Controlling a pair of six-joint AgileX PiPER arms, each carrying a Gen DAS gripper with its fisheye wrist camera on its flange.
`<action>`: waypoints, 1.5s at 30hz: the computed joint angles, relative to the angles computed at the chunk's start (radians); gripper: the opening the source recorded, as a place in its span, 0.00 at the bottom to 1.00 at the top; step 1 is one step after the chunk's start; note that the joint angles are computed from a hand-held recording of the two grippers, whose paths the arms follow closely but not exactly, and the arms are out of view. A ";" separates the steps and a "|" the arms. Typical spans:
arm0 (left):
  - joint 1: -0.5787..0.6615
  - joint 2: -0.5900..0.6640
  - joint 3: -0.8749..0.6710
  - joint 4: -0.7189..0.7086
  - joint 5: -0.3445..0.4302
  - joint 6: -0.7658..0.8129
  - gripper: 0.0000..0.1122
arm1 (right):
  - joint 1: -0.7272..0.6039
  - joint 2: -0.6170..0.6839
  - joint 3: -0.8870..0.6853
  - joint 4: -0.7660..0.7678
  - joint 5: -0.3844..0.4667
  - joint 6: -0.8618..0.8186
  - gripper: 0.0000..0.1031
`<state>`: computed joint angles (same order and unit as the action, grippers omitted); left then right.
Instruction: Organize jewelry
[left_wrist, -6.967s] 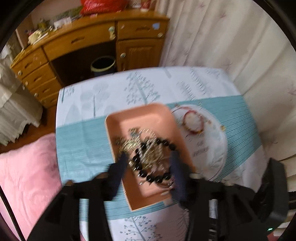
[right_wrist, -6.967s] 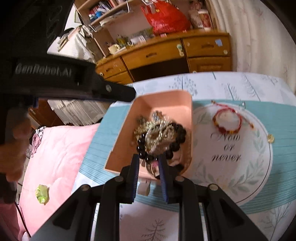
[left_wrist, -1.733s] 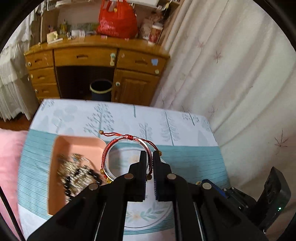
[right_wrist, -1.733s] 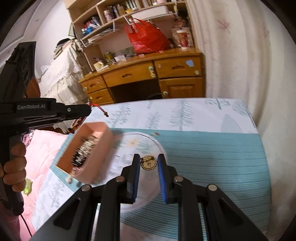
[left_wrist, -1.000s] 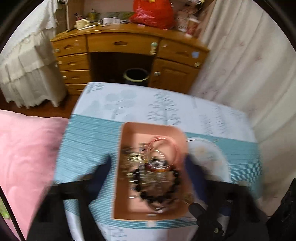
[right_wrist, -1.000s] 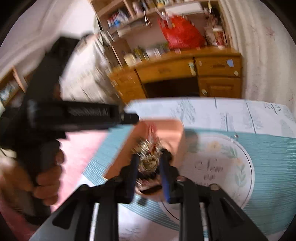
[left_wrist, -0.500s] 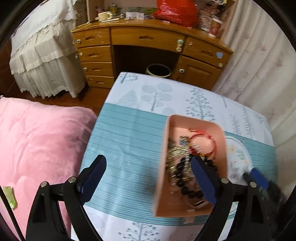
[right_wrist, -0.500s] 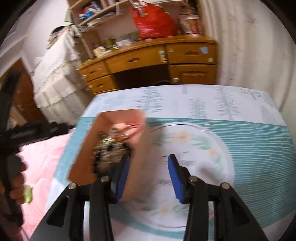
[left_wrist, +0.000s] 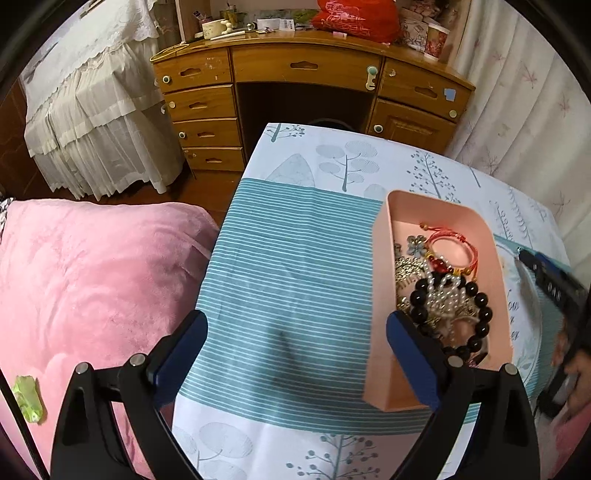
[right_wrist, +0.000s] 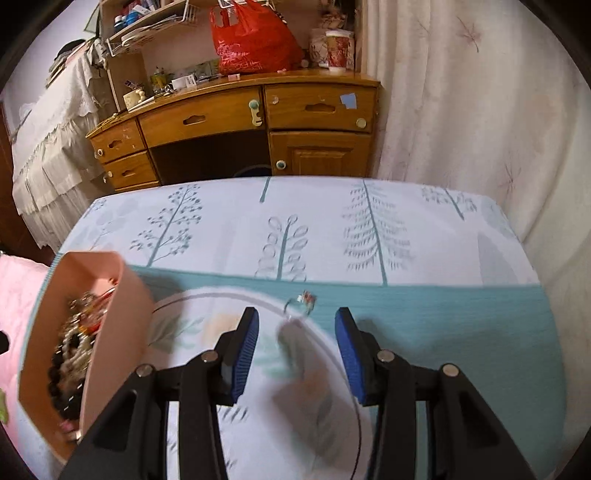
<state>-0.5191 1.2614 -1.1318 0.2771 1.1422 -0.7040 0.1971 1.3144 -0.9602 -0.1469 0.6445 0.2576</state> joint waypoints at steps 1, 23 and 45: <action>-0.001 0.001 0.004 0.005 -0.002 0.000 0.86 | 0.003 0.014 -0.007 -0.012 -0.009 -0.001 0.42; 0.099 -0.027 0.064 -0.058 -0.039 0.090 0.86 | 0.119 0.087 -0.057 -0.130 0.022 0.109 0.07; 0.074 -0.128 0.142 -0.098 -0.047 0.080 0.86 | 0.271 -0.162 -0.107 0.369 0.005 -0.098 0.10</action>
